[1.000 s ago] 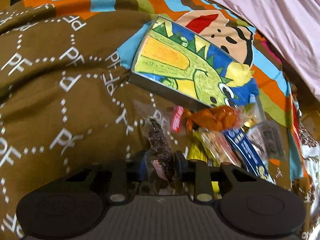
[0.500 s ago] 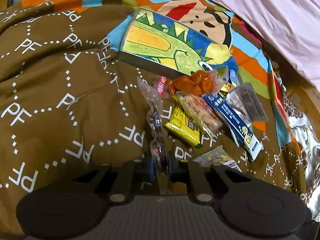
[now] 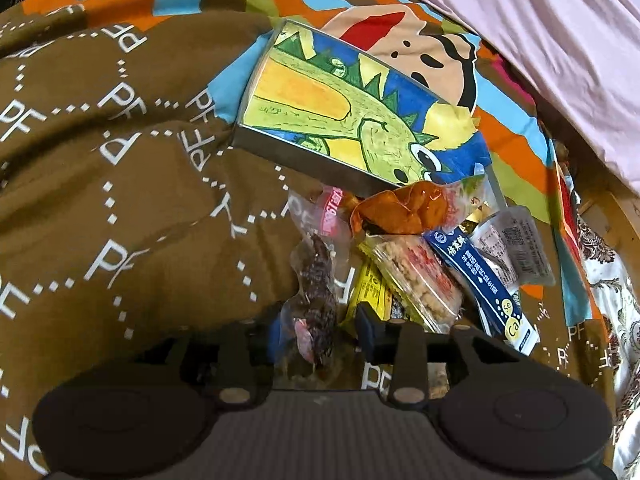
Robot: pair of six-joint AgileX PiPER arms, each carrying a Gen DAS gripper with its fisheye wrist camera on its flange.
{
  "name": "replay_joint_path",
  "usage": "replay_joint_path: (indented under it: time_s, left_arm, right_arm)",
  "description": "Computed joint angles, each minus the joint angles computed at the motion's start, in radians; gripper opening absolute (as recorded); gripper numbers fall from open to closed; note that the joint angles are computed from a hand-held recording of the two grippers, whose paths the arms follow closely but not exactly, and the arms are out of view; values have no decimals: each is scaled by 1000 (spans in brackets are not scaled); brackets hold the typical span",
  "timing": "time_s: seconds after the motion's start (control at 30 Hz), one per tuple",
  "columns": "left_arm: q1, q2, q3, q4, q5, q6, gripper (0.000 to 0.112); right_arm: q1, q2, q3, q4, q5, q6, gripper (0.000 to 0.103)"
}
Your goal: Organize snacks
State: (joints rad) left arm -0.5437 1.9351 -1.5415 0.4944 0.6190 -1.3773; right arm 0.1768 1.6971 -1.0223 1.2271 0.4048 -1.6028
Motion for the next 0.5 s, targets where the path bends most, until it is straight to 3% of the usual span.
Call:
replay_joint_path:
  time_s: [0.03, 0.1, 0.23, 0.5]
  left_arm:
    - [-5, 2, -4, 9, 7, 0, 23]
    - [-20, -4, -1, 20, 16, -7, 14]
    - [-65, -30, 22, 76, 42, -41, 12]
    - [-141, -147, 181, 201, -13, -239, 11]
  right_arm:
    - [2, -1, 2, 5, -2, -6, 42]
    - [-1, -5, 4, 14, 0, -22, 42]
    - [-6, -22, 15, 37, 5, -61, 42]
    - [-19, -57, 35, 136, 18, -162, 42]
